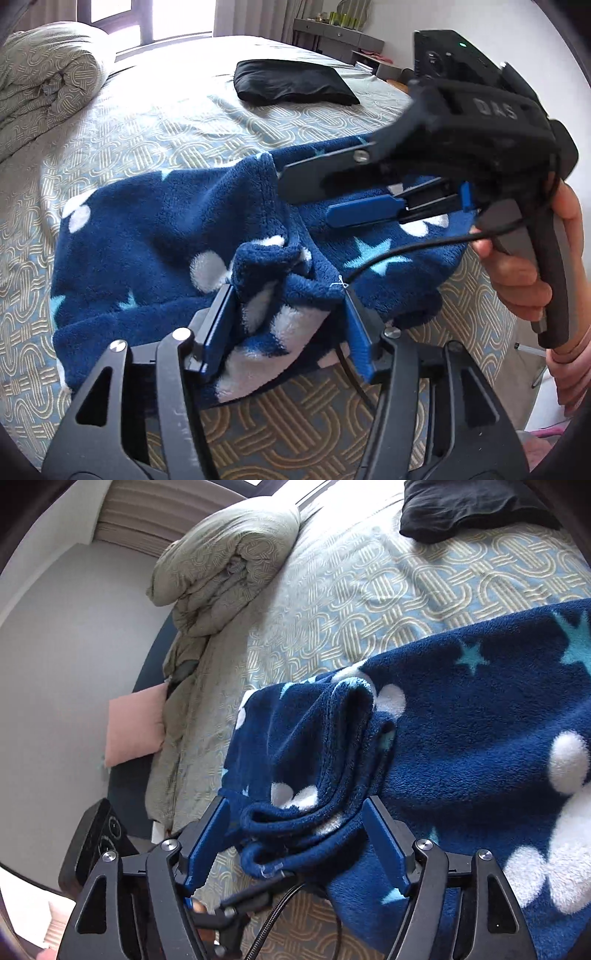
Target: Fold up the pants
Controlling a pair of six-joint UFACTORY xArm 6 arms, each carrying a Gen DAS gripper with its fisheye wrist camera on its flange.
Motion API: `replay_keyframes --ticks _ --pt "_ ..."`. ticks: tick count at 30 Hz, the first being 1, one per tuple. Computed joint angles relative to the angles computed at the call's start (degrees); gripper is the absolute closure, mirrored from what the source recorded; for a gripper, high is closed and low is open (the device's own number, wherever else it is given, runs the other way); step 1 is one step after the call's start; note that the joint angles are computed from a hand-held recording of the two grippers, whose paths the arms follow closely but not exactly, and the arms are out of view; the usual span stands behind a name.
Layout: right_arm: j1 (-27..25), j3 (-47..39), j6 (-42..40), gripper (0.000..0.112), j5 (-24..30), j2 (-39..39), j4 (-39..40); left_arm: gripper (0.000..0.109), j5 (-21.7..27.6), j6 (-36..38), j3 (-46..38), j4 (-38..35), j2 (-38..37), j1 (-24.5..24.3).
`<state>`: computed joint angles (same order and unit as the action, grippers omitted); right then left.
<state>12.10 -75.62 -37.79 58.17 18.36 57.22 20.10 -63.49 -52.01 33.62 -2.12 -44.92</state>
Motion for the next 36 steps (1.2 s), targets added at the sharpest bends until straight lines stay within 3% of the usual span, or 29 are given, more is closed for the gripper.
replay_keyframes --ticks 4,9,12,16,17,18,19,24,29,31,33,35,36 --pt "1.4 -1.8 7.0 0.037 -0.5 1.6 -5.6 0.05 0.5 -5.2 5.5 4.0 -6.5 -0.1" --pt "0.8 -1.9 8.4 0.037 0.4 2.0 -7.3 0.042 7.7 -16.1 15.7 10.6 -19.4 1.1" --pt "-0.1 -4.2 10.4 0.035 4.0 4.7 -6.2 0.041 12.5 -17.2 20.6 8.0 -23.8 2.6" --pt "0.4 -9.3 13.5 0.035 8.0 9.8 -4.3 0.041 11.3 -18.1 26.0 4.7 -27.5 5.6" --pt "0.9 -10.0 13.8 0.038 7.7 10.2 -4.2 0.041 10.7 -18.3 26.8 4.6 -28.1 5.8" --pt "1.7 -10.4 13.8 0.064 6.4 10.1 -4.4 0.041 10.5 -18.6 27.3 4.9 -28.4 5.7" --pt "2.5 -10.5 13.5 0.098 4.6 9.4 -5.9 0.041 10.5 -18.9 27.6 5.4 -28.5 5.6" --pt "7.5 -4.0 5.4 0.097 -9.5 -0.3 -10.3 0.041 9.9 -18.5 25.9 6.6 -25.7 4.4" --pt "7.0 -1.8 4.0 0.096 -15.8 -4.1 -16.5 0.041 6.5 -16.4 23.6 7.0 -22.3 4.8" --pt "6.1 -3.7 7.7 0.092 -15.8 -1.2 -24.6 0.041 5.9 -15.8 22.8 6.8 -21.2 4.8" --pt "4.3 -7.2 14.3 0.091 -10.1 2.9 -29.8 0.041 5.8 -15.0 22.1 6.6 -20.4 4.7" --pt "2.7 -6.5 14.3 0.087 -8.1 3.7 -28.0 0.041 5.8 -15.1 22.0 6.8 -20.4 4.5" --pt "2.3 -4.8 13.4 0.081 -9.7 2.9 -27.0 0.041 5.6 -14.8 21.9 6.4 -20.3 4.6"
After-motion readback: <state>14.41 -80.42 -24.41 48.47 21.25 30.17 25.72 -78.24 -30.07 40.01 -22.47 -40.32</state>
